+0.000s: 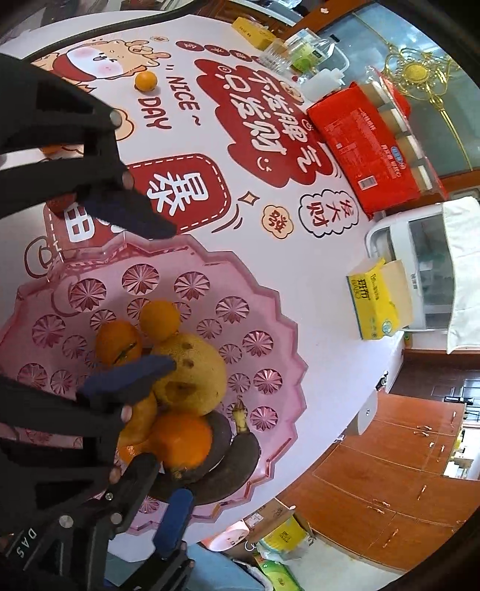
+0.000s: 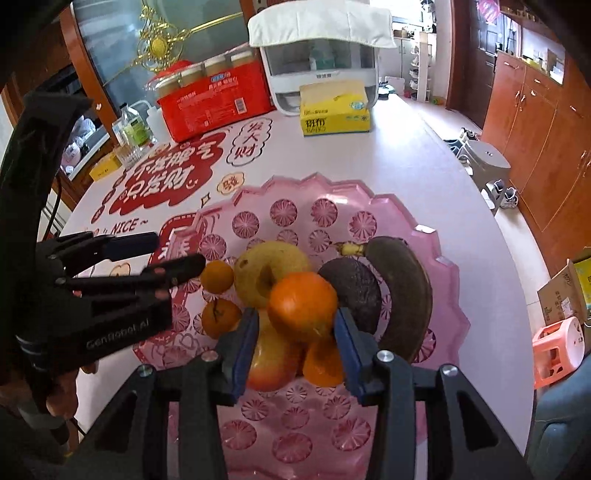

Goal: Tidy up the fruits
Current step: 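Carry both mandarins to the pink bowl and open both tools, then move both tools back to the remaining two mandarins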

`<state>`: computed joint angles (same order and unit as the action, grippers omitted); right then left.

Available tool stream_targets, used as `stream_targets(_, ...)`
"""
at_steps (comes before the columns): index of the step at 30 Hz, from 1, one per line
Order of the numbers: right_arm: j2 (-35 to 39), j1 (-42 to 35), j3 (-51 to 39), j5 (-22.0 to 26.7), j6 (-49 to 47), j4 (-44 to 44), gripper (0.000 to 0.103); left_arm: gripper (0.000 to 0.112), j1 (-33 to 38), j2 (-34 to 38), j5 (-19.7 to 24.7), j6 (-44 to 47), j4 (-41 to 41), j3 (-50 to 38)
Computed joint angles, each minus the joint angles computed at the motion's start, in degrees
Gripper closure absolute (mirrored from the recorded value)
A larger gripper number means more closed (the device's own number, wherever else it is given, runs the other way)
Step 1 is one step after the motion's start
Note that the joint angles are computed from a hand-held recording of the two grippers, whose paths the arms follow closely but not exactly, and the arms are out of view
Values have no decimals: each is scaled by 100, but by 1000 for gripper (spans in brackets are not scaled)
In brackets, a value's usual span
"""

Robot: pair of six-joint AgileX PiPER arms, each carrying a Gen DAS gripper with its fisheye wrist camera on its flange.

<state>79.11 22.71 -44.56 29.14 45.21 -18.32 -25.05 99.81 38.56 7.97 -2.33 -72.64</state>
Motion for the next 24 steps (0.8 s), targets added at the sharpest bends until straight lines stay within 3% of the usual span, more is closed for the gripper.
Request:
stream_targets(4, -83, 104, 8, 85, 479, -418, 50, 28, -10, -136, -10, -127, 117, 81)
stream_targets(7, -115, 66, 7, 106, 550, -400, 50, 24, 13, -185, 98, -178, 129, 62)
stream_targets(24, -256, 115, 11, 274, 973, -563, 50, 22, 335, -569, 447, 316, -433, 184)
